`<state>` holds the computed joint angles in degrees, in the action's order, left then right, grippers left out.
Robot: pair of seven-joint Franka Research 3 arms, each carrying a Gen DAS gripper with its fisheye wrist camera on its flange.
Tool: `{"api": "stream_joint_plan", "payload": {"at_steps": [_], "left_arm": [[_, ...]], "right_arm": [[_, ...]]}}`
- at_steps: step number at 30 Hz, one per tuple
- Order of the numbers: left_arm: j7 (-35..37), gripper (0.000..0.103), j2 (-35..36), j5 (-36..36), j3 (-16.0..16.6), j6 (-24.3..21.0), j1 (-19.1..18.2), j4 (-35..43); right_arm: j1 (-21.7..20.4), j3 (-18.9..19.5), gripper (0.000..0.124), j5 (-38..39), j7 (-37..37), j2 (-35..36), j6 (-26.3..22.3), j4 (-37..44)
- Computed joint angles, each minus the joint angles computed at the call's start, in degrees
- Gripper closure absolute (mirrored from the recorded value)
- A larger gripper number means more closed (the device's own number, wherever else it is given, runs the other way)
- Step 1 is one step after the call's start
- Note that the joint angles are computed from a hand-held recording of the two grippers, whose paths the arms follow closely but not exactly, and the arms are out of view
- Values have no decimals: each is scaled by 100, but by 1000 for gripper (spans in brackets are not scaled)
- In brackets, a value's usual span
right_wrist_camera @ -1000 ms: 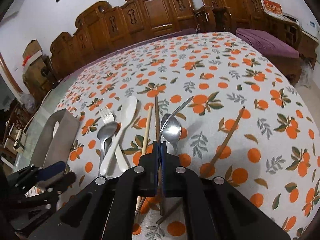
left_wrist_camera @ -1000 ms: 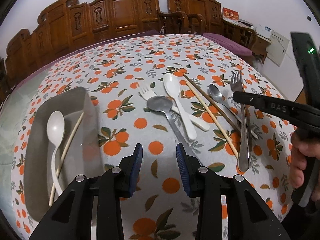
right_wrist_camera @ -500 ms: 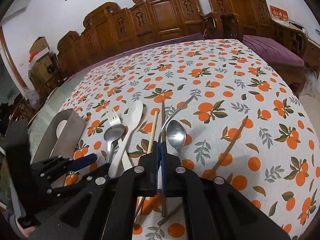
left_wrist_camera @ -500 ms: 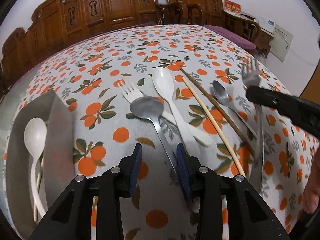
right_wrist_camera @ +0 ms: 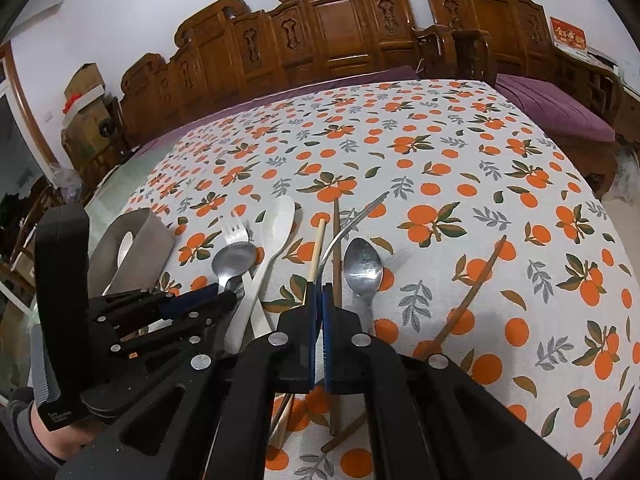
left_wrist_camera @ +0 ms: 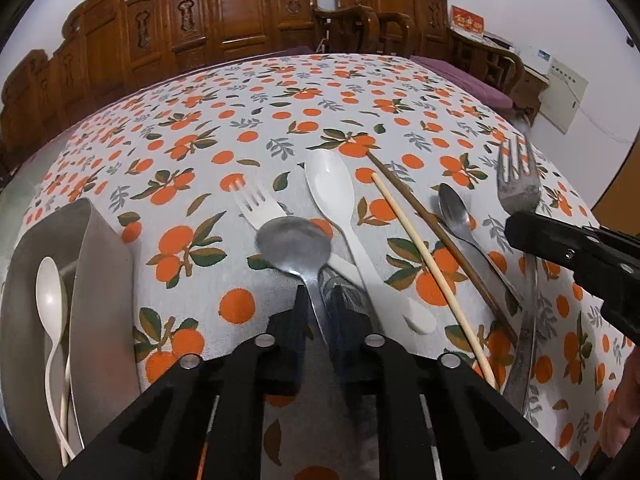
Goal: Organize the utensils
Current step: 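Grasp a metal spoon with the left tool while the right tool holds the fork, then carry the metal spoon into the tray and open the left tool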
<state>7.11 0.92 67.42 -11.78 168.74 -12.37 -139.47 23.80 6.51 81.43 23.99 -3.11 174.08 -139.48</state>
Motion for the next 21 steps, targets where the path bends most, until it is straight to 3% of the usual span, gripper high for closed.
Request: {"api": "stream_joint_plan", "payload": {"at_steps": [8,21], "left_arm": [[-172,98,-435,171,-44,60,114,-329],[-287,98,-1506,187,-491,287,494,-868]], "right_arm": [[34,11,120,166,-220,-57,-56,7],[79,33,121,925,-1130,-329,-271,-10]]}}
